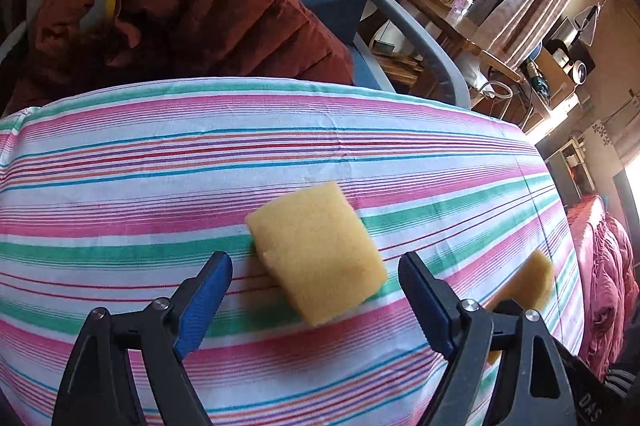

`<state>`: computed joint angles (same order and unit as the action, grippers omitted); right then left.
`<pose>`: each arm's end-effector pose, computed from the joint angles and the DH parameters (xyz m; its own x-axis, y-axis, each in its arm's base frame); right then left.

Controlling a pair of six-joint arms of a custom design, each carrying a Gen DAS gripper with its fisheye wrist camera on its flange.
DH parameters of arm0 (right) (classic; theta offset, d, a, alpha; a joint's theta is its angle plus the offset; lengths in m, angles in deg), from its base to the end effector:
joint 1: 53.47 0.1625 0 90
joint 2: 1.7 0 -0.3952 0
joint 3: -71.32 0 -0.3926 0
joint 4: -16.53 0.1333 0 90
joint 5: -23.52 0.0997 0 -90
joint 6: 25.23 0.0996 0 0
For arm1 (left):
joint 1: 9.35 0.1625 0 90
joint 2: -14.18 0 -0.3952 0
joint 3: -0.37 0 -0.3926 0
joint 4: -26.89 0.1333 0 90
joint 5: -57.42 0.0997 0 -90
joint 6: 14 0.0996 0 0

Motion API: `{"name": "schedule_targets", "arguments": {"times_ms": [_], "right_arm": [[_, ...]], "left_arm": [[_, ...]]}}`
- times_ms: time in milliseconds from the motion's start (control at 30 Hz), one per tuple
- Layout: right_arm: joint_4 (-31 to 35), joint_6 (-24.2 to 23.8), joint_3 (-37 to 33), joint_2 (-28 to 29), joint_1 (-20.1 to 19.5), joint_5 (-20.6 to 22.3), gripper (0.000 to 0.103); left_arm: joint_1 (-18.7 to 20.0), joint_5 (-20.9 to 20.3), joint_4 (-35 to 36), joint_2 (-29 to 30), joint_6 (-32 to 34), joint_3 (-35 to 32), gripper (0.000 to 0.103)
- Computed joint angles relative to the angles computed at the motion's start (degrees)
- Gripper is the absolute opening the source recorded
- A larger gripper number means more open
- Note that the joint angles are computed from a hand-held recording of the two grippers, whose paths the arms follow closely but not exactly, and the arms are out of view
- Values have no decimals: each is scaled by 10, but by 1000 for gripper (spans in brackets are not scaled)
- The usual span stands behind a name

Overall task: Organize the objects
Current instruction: 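Grasp the other yellow sponge with the left tool, then carry the sponge over the gold tray with the left tool while the right carries its sponge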

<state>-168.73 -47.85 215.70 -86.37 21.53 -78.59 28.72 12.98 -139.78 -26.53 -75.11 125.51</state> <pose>0.0122 -0.3889 0.1957 -0.9236 0.0401 0.3812 -0.1567 0.8681 -0.4710 -0.2102 -0.4243 -0.0530 -0.8549 -0.2399 -0.4600 0.0653 0.8298 -0.5542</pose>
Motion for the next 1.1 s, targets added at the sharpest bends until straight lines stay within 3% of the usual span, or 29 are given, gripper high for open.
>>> {"name": "schedule_targets", "arguments": {"times_ms": [100, 167, 267, 333, 400, 600, 800, 900, 1100], "right_arm": [[5, 6, 0, -7, -5, 4, 60], [4, 10, -1, -9, -7, 6, 60], [8, 15, -2, -10, -10, 11, 60], [10, 16, -3, -7, -10, 13, 60], [16, 14, -2, -5, -8, 18, 60], [6, -4, 6, -1, -1, 20, 60], [19, -30, 17, 4, 7, 42, 60], [31, -51, 26, 11, 16, 55, 60], [8, -96, 50, 47, 40, 48, 60]], "left_arm": [[7, 8, -8, 25, 25, -25, 89], [5, 26, 28, 34, 29, -42, 90], [7, 35, -7, 40, 65, -32, 88], [10, 34, 1, 36, 67, -23, 76], [2, 39, -51, 32, 88, 3, 68], [-26, 61, -85, -9, 34, 91, 64], [-119, 81, -65, -43, -56, 207, 63], [-167, 55, -89, -53, -117, 262, 53], [-278, 28, -67, -75, -294, 342, 53]]}}
